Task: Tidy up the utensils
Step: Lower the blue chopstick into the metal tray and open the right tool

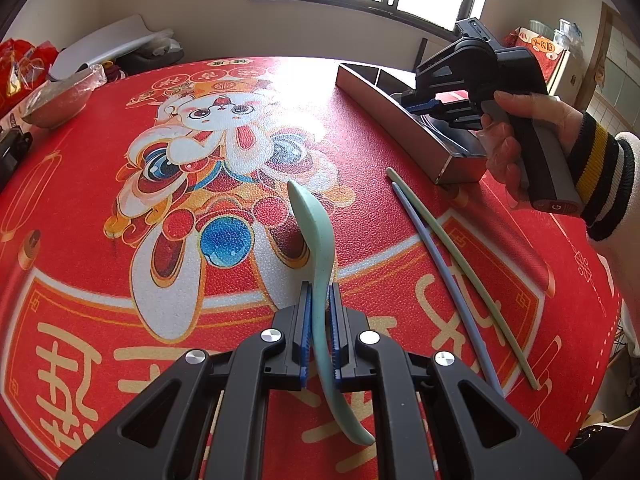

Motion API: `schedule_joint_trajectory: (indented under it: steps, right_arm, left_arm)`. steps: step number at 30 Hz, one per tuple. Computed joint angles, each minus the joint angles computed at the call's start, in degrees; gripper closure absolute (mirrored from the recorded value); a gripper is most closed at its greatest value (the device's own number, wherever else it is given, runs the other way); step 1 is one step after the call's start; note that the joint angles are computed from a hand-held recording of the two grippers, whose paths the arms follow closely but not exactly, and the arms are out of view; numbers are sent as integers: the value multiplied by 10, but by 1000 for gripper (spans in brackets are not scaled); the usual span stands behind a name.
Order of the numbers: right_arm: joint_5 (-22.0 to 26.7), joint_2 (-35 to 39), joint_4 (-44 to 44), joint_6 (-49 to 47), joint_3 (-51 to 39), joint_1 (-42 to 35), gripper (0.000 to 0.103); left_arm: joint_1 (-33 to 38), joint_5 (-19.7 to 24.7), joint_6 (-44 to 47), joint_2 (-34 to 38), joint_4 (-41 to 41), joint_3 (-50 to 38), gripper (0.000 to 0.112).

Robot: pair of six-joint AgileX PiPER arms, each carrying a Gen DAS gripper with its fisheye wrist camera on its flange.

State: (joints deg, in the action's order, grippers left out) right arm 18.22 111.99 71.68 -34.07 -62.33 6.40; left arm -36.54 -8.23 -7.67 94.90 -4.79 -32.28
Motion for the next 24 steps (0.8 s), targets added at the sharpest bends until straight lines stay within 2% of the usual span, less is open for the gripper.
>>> schedule_joint_trajectory:
  steps: [4,7,10,14,20,24]
  right_arm:
    - [-4,-28,71,-93,23,-5,95]
    - [-19,-61,57,-114,45,0,95]
    - [-19,-85,-56,-48,56,6,95]
    - [15,-83,-160,28,56,5,95]
    - [32,-74,-107,-18,69,4,95]
    - [35,-71,-109,-11,66,10,95]
  left_arm:
    - [-1,-1,7,1,-7,0,104]
    - [-3,-1,25,1,-26,0,104]
    - [-5,0,49,1,-50,-1,104]
    - [-9,1,87,0,-90,-1,104]
    - [-11,1,97,-1,-100,-1,104]
    - [-7,2,60,-1,-63,-1,104]
